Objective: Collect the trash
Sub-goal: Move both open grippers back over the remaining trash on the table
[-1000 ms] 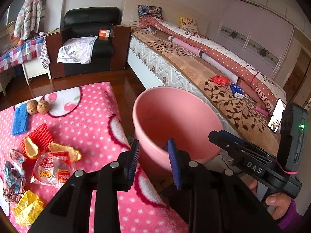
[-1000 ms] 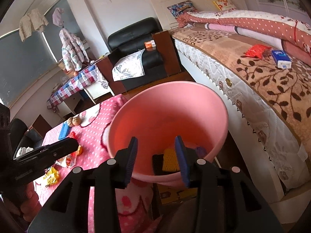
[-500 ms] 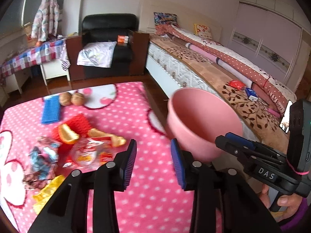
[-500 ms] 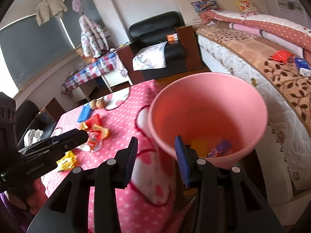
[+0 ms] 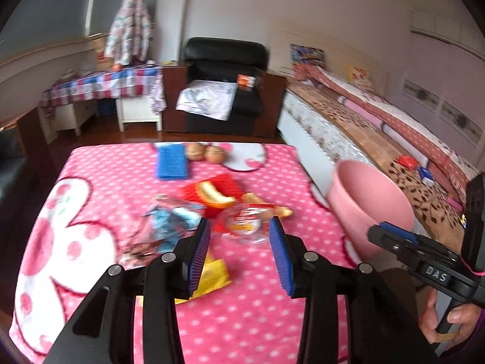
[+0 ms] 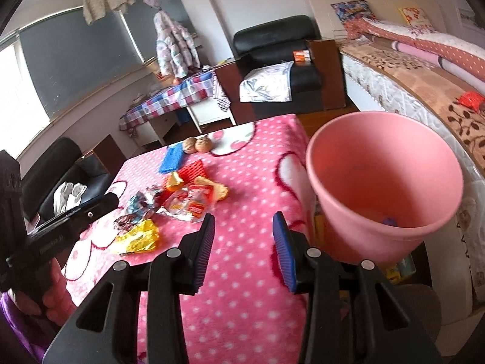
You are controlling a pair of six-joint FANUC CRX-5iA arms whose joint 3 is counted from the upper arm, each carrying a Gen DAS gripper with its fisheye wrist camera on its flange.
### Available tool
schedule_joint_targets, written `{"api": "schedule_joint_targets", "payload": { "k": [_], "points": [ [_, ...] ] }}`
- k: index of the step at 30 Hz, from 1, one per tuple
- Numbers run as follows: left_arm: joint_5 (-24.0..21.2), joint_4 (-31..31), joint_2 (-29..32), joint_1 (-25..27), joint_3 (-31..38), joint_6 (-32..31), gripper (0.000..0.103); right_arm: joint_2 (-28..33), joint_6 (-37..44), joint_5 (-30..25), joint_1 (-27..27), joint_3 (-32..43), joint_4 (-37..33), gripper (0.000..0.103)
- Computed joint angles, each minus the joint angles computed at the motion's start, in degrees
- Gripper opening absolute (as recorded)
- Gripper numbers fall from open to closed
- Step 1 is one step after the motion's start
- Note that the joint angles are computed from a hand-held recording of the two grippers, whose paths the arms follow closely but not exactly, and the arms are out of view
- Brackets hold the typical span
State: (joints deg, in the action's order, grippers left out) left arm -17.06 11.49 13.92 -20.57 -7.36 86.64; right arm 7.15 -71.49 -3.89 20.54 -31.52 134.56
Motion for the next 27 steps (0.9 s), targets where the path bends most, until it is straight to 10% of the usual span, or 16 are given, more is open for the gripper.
{"api": "schedule_joint_targets", "payload": {
  "k": [15, 27],
  "points": [
    [-6.69, -28.39, -6.80, 4.04, -1.03, 33.64, 0.040, -0.10, 14.60, -9.03, 8.27, -0.97, -15.52, 0.040],
    [-5.13, -29.83, -12.10, 4.27, -6.36, 35.78, 0.047, -0.62, 14.97, -10.48, 11.62, -1.47, -16.39, 0.040]
  ]
}}
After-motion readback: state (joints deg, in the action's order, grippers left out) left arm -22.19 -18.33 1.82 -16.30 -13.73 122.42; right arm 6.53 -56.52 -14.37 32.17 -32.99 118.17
